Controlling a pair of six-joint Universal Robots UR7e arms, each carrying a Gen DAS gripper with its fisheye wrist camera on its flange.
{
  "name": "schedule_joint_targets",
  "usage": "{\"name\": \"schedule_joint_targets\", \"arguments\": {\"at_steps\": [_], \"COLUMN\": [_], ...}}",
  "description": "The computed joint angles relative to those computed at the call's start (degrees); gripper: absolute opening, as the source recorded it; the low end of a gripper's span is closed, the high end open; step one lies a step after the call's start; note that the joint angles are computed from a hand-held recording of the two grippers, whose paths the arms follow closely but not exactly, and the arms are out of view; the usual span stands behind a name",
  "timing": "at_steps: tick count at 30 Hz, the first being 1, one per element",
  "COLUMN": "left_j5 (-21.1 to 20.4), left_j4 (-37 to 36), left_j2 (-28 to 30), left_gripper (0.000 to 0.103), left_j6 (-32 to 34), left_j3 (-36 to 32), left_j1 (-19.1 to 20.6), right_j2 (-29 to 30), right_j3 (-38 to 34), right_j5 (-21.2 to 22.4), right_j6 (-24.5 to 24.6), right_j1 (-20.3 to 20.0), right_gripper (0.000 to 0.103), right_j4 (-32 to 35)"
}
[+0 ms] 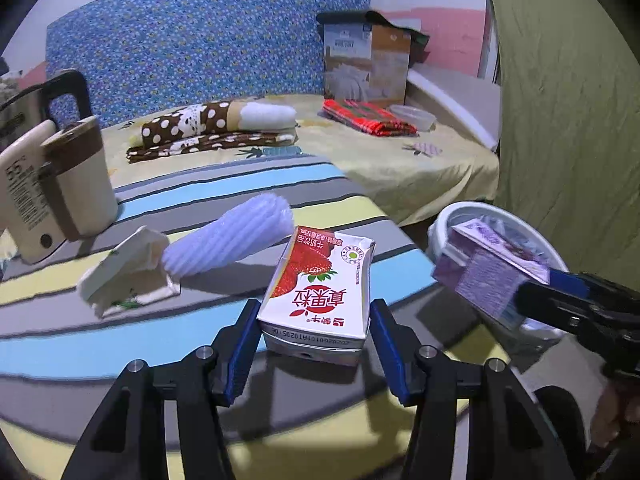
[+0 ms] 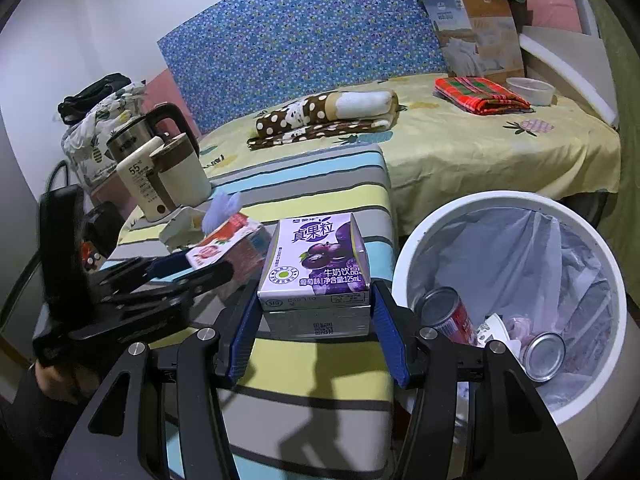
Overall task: Collect trash
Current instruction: 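Carry the strawberry carton with left tool while right tool carries the purple carton over the bin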
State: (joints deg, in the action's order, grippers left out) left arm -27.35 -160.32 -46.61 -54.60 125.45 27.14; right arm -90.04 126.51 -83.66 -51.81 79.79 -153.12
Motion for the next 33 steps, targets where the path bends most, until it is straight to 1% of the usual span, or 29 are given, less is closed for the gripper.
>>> {"name": "schedule_joint_targets", "arguments": {"at_steps": [2,4,7,10,15,20,23,27,33], "left_j5": [0.2,0.5,0.3,0.4,0.4,-0.2,-0.7,-1.4,-1.8], "left_j4": [2.0,5.7,8.9,14.5,17.9,18.4,17.5,15.6,11.9], "left_j2": [-0.6,-1.2,-1.9,-2.6,-3.0,-2.1,-1.1,0.3,2.2], "left_gripper": [0.055,0.055,0.055,0.055,0.055,0.055,0.055,0.055,0.055], "left_j6": [-3.2,-7.5,-11.9,-18.1,-23.3,-25.0,-25.0,-23.5,-19.1], "left_j3": [0.6,0.9,1.2,0.9,0.8,0.1,-0.2,-1.1,-2.5], "left_j1": [-1.5,-3.3,-5.1,-7.1,-9.7,-11.1,-11.6,-11.7,-11.0], "right_j2": [-0.6,-1.2,-2.3,-3.5,-5.6,-6.6,-7.1,-7.7,-7.8], "right_j3": [0.2,0.5,1.0,1.4,1.9,2.2,2.4,2.5,2.1], "right_j5": [0.2,0.3,0.8,1.3,2.2,2.1,2.0,1.9,1.5], "right_j6": [-0.2,-0.4,-1.0,-1.7,-2.8,-3.1,-3.1,-3.3,-2.8], "right_j1": [-0.1,-0.1,-0.2,-0.5,-1.4,-2.0,-2.3,-3.1,-4.3], "right_gripper": [0.056,0.056,0.056,0.056,0.056,0.056,0.056,0.056,0.056], "right_j4": [0.3,0.4,1.0,1.9,2.9,2.6,2.1,1.7,0.5]}}
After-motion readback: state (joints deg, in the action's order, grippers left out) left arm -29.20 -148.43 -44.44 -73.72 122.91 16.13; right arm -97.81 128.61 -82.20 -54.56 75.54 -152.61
